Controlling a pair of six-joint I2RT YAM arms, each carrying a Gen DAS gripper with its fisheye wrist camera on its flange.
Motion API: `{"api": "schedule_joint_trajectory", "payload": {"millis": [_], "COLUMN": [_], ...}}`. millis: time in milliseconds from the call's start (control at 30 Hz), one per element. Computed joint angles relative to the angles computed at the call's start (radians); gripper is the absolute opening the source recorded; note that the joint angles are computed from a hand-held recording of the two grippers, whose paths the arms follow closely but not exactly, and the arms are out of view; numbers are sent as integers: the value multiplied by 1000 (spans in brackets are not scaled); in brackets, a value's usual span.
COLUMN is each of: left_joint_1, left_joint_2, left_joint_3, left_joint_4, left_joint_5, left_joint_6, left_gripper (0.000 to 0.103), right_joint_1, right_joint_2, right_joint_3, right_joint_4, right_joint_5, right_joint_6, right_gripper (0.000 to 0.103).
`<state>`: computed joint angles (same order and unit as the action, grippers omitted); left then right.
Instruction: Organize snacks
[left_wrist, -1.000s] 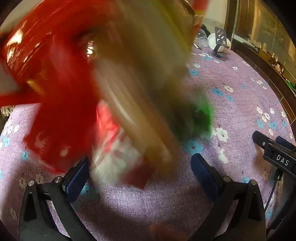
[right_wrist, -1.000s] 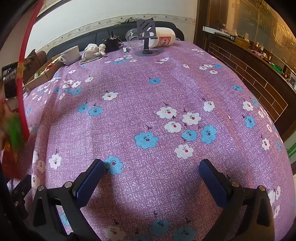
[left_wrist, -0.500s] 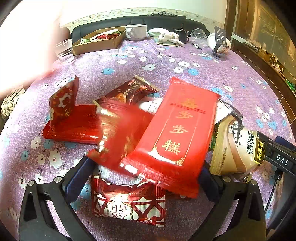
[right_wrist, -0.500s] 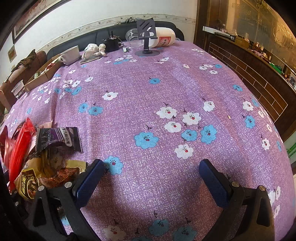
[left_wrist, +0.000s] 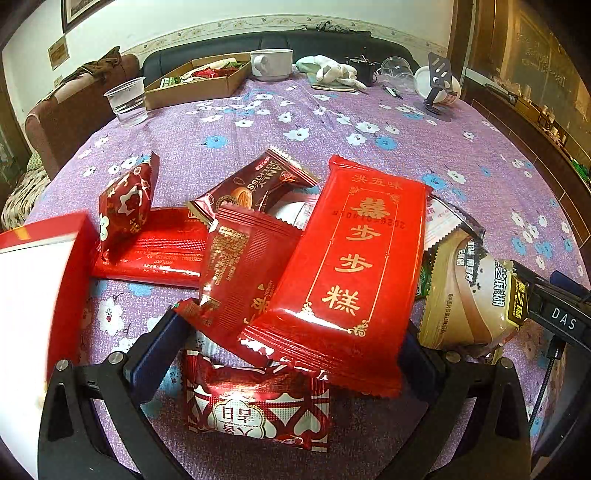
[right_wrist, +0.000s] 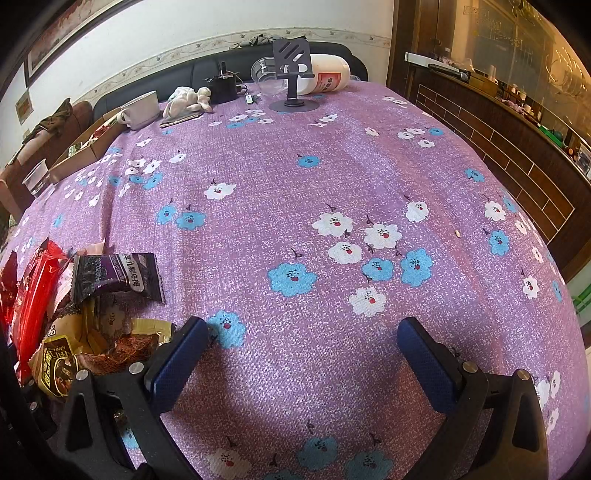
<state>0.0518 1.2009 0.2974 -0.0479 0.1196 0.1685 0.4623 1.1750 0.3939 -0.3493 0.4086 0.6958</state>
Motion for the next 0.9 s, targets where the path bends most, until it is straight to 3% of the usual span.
{"api": "schedule_joint_trajectory", "payload": {"millis": [567,667,767,900], "left_joint_1": [-3,-3,21,67], "left_joint_2": [8,12,-45,-346], "left_joint_3": [4,7,-4,-43], "left_joint_4": [5,3,-51,-244], "left_joint_5": [-1,0,-2,33], "left_joint_6": [-3,-1,28,71], "left_gripper": [103,103,103,103], "right_joint_1": [13,68,218,421], "right_joint_2": [-8,-29,-59,-66], "right_joint_3": [3,31,83,216], "right_joint_4": [-24,-109,-271,-573], "right_joint_5": [3,20,186,368], "right_joint_6": [15,58,193,384], "right_gripper": [103,103,103,103]}}
